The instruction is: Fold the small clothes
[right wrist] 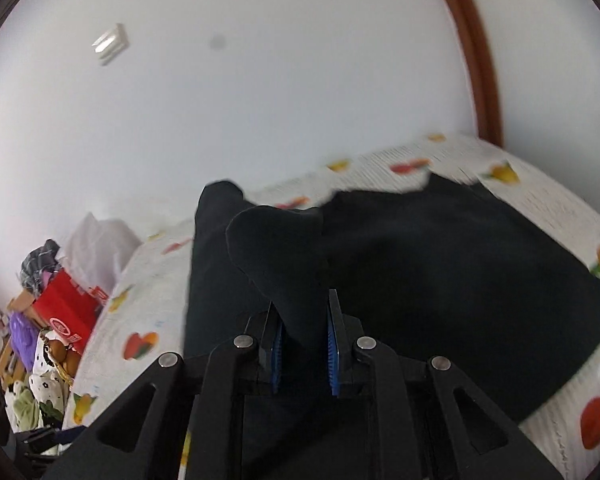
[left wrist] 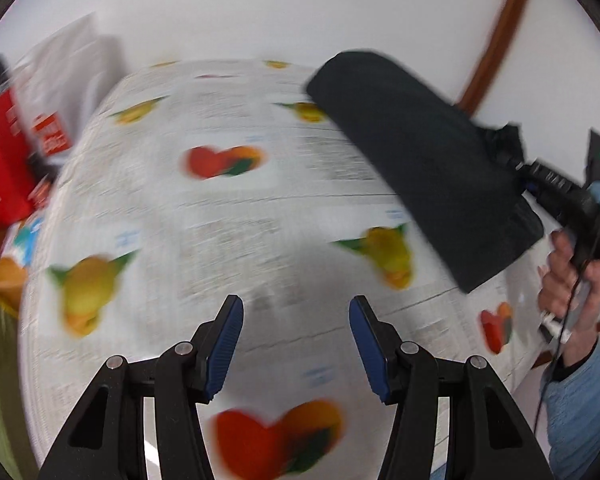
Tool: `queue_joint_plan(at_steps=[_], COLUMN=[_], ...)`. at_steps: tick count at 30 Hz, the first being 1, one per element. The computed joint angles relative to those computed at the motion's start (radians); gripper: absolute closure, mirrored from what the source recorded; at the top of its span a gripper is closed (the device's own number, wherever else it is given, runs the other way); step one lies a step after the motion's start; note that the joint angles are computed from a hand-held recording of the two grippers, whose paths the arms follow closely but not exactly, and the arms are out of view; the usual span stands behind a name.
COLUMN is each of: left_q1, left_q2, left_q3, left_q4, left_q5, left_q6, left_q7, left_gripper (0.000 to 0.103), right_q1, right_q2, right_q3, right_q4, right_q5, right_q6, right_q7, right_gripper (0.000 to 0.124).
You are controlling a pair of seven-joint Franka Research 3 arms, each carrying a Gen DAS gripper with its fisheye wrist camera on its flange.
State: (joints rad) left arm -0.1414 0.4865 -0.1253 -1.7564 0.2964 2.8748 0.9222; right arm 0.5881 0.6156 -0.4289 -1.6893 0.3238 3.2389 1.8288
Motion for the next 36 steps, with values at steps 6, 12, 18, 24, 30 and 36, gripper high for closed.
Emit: queue_joint_plan(at_steps=[6, 12, 18, 24, 30, 36], left_q1=[-0.021, -0.083, -0.245, -0.243, -0.229, -0.220], left_q2=[0.159, 0.281, 0.398, 0.451, 0.401, 0.305], left_q3=[-0.088, -0.105, 0.062, 0.050, 0.070, 0.111], left_q4=[0.236, 0.426, 0.643, 0.717, 0.616, 0.454], left_q5=[-0.045, -0.077, 0.021, 0.055, 0.073, 0.130], left_q6=[-0.048, -0.104, -0.220, -0.263, -0.182, -0.107], left_q7=[0.125, 0.221, 0.071, 0.023, -0.053, -0.165], left_gripper=[0.048, 0.045, 0.045, 0.063, 0.080, 0.082], right_q1=[-0.094, -0.134, -0.200, -0.147, -0.183, -0.190], right_q2=[-0.062, -0.079, -0.038, 0.021, 0.047, 0.091], right_q3=[0.079, 0.101, 0.132, 0.055, 0.100, 0.136], right_q4=[-0.095, -0.102, -0.016, 0.039, 0.095, 0.178], right_q5=[-0.043, -0.069, -0.086, -0.194, -0.231, -0.275], right_q6=[0.001, 0.007, -0.107, -0.132, -0.159, -0.205], right_q7=[-0.089, -0.201, -0.197, -0.142, -0.131, -0.130], right_gripper=[0.098, 0.082, 0.101, 0.111, 0.111, 0.112])
